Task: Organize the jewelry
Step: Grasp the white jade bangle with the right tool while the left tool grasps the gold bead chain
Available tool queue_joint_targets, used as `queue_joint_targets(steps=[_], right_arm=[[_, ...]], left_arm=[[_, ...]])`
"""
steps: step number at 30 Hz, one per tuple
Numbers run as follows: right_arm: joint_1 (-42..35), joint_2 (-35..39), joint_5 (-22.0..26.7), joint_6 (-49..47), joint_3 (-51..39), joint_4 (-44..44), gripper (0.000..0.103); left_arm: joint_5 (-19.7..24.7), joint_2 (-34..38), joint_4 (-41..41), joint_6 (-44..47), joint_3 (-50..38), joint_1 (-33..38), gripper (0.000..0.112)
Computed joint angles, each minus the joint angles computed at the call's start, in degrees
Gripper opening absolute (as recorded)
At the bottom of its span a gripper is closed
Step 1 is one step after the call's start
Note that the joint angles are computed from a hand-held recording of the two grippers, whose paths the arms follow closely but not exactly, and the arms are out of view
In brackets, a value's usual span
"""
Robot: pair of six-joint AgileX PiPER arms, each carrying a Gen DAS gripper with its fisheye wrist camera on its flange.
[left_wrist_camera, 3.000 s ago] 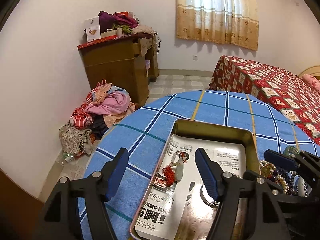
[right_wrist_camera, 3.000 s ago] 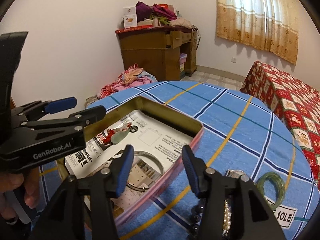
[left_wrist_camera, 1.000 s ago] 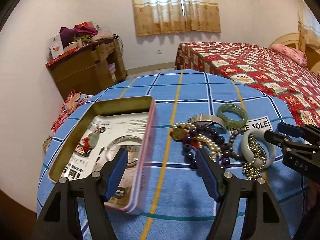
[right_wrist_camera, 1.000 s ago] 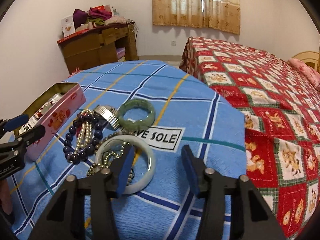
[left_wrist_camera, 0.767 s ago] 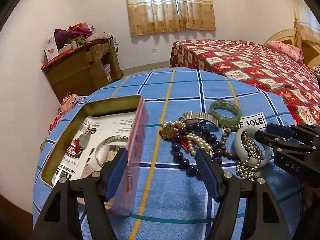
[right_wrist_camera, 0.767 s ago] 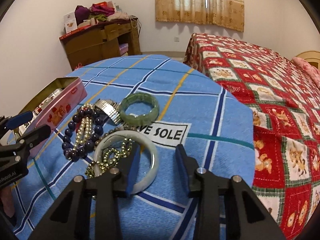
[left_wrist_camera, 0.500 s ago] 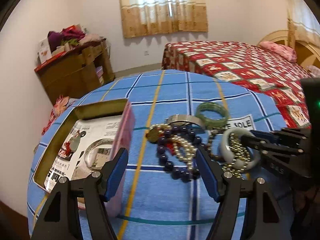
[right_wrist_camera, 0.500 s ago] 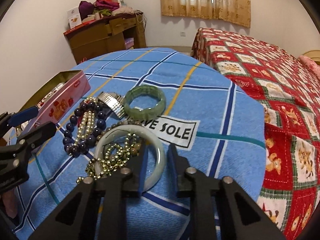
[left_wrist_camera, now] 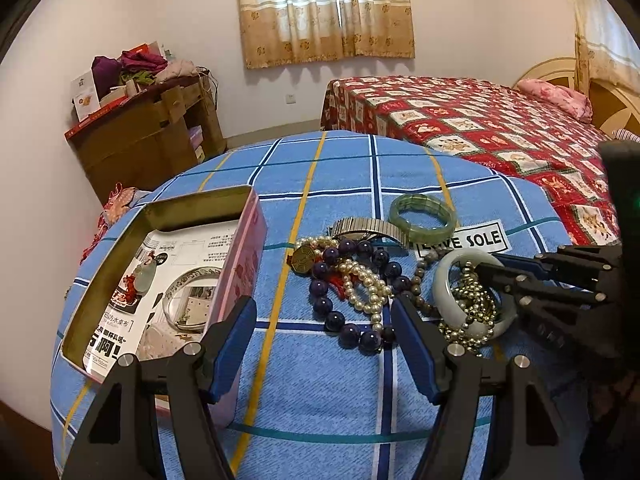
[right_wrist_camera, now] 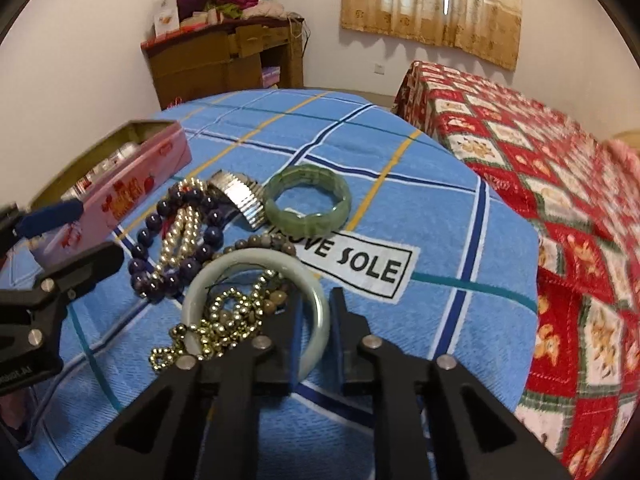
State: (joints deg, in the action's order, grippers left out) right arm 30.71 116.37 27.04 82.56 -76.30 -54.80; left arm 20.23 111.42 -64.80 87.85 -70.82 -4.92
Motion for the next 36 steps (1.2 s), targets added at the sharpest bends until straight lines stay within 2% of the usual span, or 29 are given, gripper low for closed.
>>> queue_joint_targets(steps=[1, 3, 7, 12, 17, 25, 26, 27, 29, 32, 34, 35, 36], right_arm=[[-0.2, -1.8, -2.8, 5.7, 2.7, -4.5, 0.014], [0.3, -3.9, -4.2, 11.3, 4.4, -9.4, 0.014], [1.4, -6.3, -4.6, 13.1, 3.6, -11.2, 0.014], [1.9, -6.9, -3.1, 12.3, 1.9, -10.9, 0.014], [2.0, -5.9, 2.8, 8.8, 1.3, -8.3, 0.014], [3.3, -10.8, 5.8, 13.6, 11.4, -8.6, 0.014], [3.1, -11.3, 5.5, 14.7, 12.6, -8.7, 0.014], [3.0, -11.6, 5.3, 15.7, 13.4, -9.0, 0.014], [2.4, -12.1, 4.7, 17.2, 14.5, -9.8, 0.014], [2.4, -11.9, 5.1, 16.9, 13.8, -10.0, 0.014], [2.6, -11.7, 4.8, 17.3, 14.0, -10.6, 0.014], [2.5, -11.6, 4.5, 17.5, 14.0, -10.7, 0.014], [2.6, -11.6, 4.4, 18.0, 14.1, -11.1, 0.014]], left_arm=[[0.2, 0.0, 0.0, 0.0, 0.0, 0.2, 0.07], [0.6, 0.0, 0.3, -0.8, -0.3, 0.6, 0.07], [1.5, -0.1, 0.6, -1.9, -0.9, 1.5, 0.07], [2.1, -0.4, -0.8, -0.7, -0.7, 2.0, 0.07], [1.7, -1.0, -1.9, 1.9, 0.7, 0.7, 0.07], [3.5, -2.0, -1.2, 2.4, 1.9, -2.3, 0.07], [4.4, -1.9, -0.6, 2.1, 1.9, -2.9, 0.067], [5.0, -1.9, 0.0, 1.8, 1.9, -3.2, 0.057], [5.4, -1.5, 1.8, 1.6, 2.0, -4.8, 0.049], [6.5, -0.9, 4.7, -0.5, 1.2, -6.1, 0.043], [7.0, -0.6, 5.4, -1.5, 0.8, -6.5, 0.043], [7.4, 0.2, 8.3, -4.1, -0.3, -7.1, 0.043], [7.8, 0.8, 10.8, -6.5, -1.1, -7.6, 0.034]])
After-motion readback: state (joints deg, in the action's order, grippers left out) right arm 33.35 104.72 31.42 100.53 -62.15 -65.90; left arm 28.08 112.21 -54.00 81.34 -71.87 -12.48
